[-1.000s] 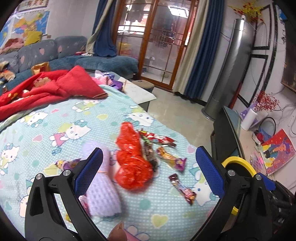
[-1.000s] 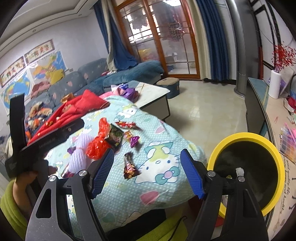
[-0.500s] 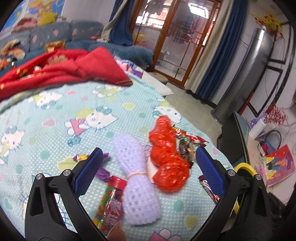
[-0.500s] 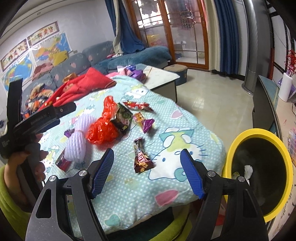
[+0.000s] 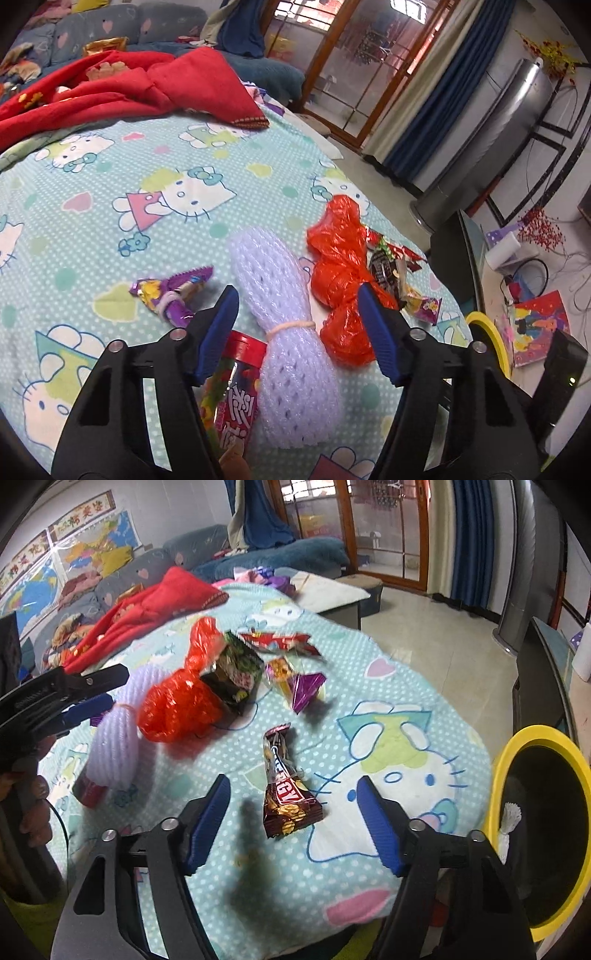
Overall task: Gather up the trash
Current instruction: 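Grasp the white mesh foam sleeve with the left tool while the right tool grasps the brown chocolate wrapper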
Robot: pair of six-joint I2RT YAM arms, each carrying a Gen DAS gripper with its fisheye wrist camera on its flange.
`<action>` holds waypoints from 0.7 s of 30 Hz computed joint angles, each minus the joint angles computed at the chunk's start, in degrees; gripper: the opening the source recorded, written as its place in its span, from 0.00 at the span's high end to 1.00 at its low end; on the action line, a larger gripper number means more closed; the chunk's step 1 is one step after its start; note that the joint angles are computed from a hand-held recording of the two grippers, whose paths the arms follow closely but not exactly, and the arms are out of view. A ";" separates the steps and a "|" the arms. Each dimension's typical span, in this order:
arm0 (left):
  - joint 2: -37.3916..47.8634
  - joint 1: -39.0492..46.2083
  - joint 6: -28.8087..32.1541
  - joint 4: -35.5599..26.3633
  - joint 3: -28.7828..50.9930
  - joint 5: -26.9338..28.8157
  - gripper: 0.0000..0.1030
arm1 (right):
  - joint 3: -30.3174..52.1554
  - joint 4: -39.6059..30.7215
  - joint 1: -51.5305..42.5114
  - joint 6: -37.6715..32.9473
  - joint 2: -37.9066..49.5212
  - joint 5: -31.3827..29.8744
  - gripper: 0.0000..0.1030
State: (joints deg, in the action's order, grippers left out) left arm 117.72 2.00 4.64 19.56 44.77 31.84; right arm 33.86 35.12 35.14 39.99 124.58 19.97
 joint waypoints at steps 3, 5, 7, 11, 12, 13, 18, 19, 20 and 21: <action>0.39 -0.35 0.40 -1.16 0.59 0.18 0.48 | 0.68 -0.03 0.41 -1.21 1.55 1.55 0.51; 0.47 -0.56 0.57 -1.92 0.90 -0.13 0.49 | 0.43 0.22 0.75 -1.89 1.82 2.28 0.60; 0.15 -0.76 0.86 -2.74 1.00 0.07 0.51 | -0.49 1.44 0.36 -1.89 1.79 2.09 0.71; 0.56 -1.51 1.27 -3.38 1.37 -1.30 0.51 | -2.38 3.95 -0.76 -1.85 1.40 0.55 0.73; 0.85 -1.72 1.36 -3.76 1.63 -1.93 0.51 | -2.45 3.80 -0.55 -1.84 1.23 0.74 0.73; 0.97 -1.85 1.38 -3.88 1.71 -2.48 0.51 | -2.63 3.78 -0.36 -1.86 0.99 0.86 0.73; 1.32 -2.36 1.40 -3.74 1.86 -4.67 0.51 | -4.24 5.35 -0.09 -1.81 -0.17 0.12 0.73; 1.36 -2.46 1.39 -3.54 1.80 -4.98 0.52 | -4.66 5.76 -0.17 -1.76 -0.45 -0.33 0.73; 1.34 -2.60 1.46 -3.34 1.69 -5.44 0.54 | -4.85 5.89 -0.04 -1.63 -0.64 -0.41 0.73; 1.33 -2.80 1.49 -3.29 1.68 -5.87 0.56 | -5.19 6.09 0.09 -1.62 -1.00 -0.56 0.73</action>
